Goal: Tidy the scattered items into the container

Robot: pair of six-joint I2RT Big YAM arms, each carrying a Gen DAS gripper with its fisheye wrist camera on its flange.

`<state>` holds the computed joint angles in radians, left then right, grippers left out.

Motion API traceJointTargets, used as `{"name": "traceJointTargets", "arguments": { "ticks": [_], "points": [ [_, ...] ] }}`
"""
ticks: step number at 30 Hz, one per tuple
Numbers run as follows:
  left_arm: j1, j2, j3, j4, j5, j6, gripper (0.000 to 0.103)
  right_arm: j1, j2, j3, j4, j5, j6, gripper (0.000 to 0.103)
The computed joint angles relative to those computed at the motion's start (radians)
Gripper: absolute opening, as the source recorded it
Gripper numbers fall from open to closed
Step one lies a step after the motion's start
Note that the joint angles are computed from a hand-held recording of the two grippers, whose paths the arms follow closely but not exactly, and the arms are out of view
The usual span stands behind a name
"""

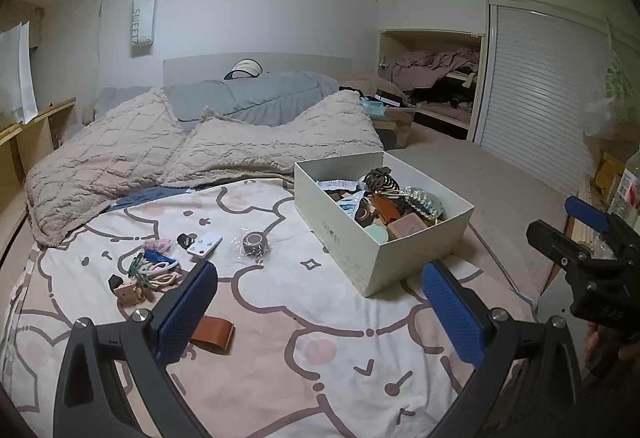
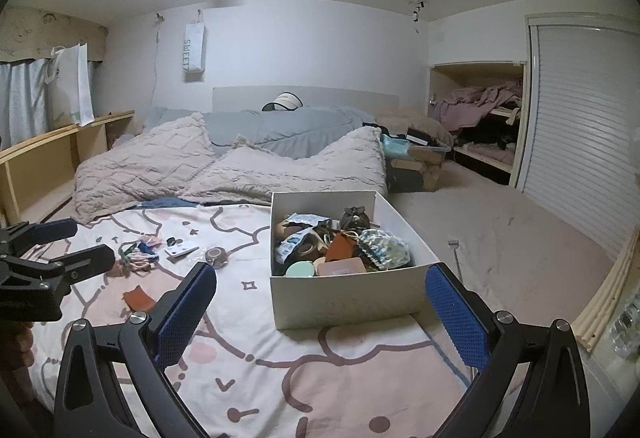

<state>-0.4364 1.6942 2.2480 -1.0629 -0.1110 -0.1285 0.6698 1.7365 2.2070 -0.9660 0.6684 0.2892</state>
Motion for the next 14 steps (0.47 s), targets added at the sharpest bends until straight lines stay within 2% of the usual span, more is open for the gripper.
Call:
{"name": "traceJointTargets", "arguments": {
  "ticks": [14],
  "points": [
    [-0.003,0.006,0.006,-0.003,-0.002,0.001,0.103,-0.004,-0.004,-0.005,-0.006,-0.017,0.019,0.103]
  ]
}}
